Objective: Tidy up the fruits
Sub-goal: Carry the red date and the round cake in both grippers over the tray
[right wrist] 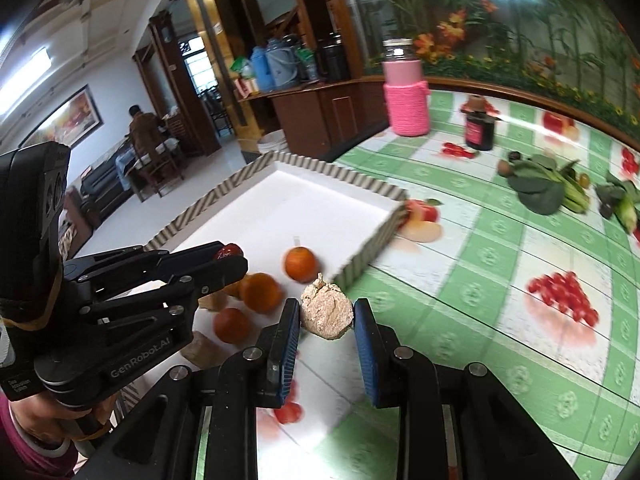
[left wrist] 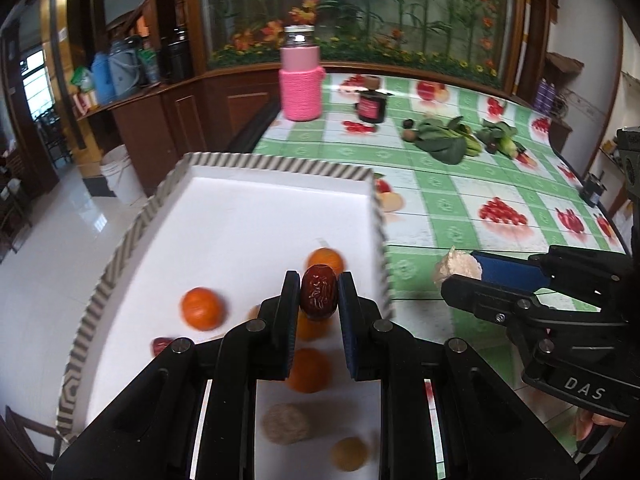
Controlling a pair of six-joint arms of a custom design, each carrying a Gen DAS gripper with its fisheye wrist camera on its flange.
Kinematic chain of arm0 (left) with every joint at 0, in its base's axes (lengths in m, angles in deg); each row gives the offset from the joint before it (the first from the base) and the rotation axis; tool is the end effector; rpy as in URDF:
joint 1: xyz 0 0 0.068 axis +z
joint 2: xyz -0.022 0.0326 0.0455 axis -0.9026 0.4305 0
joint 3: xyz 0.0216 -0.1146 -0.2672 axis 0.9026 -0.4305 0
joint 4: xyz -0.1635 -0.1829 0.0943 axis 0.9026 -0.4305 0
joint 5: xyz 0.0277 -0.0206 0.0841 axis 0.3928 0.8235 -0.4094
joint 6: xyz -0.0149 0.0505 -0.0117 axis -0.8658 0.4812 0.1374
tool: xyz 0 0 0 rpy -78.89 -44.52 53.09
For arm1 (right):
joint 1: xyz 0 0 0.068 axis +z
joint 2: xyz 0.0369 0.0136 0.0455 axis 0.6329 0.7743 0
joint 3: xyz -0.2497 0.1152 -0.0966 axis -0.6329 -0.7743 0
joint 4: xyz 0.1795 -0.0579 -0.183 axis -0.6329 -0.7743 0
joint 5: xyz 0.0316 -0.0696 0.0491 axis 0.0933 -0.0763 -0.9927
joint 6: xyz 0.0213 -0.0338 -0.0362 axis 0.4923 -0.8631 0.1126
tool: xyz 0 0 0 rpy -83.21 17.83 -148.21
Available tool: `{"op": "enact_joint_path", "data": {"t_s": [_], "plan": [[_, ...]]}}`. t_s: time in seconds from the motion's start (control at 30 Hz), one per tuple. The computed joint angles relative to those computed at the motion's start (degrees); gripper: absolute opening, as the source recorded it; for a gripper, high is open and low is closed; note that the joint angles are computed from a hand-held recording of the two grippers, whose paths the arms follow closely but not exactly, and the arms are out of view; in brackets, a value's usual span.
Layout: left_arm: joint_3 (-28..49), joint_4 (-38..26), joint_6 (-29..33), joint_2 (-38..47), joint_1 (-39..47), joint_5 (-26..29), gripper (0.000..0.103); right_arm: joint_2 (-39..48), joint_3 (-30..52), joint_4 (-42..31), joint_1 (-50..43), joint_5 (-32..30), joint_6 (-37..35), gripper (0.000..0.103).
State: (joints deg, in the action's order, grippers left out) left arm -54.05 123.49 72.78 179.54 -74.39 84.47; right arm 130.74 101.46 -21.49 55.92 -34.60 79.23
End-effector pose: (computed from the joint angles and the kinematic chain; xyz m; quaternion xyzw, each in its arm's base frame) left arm 0.2501 -0.0456 0.0595 0.1163 0.9138 -0.0474 0.3864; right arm 0.2490 0.0832 0.0576 -0.1417 0.9036 0.1800 0.3621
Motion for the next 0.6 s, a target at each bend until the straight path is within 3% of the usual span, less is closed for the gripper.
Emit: {"op": "enact_joint_path", "data": {"t_s": [0.33, 0.6], "plan": [[-1.72, 4.45, 3.01, 3.45, 8.13, 3.53, 0.018, 3.46, 6.08, -4.34, 8.02, 3.88, 1.39, 0.027], [-1.52, 5.76, 3.24, 5.68, 9.75, 4.37, 0.018, 5.84, 8.69, -6.25, 9.39, 3.97, 1.04, 0.027]]}}
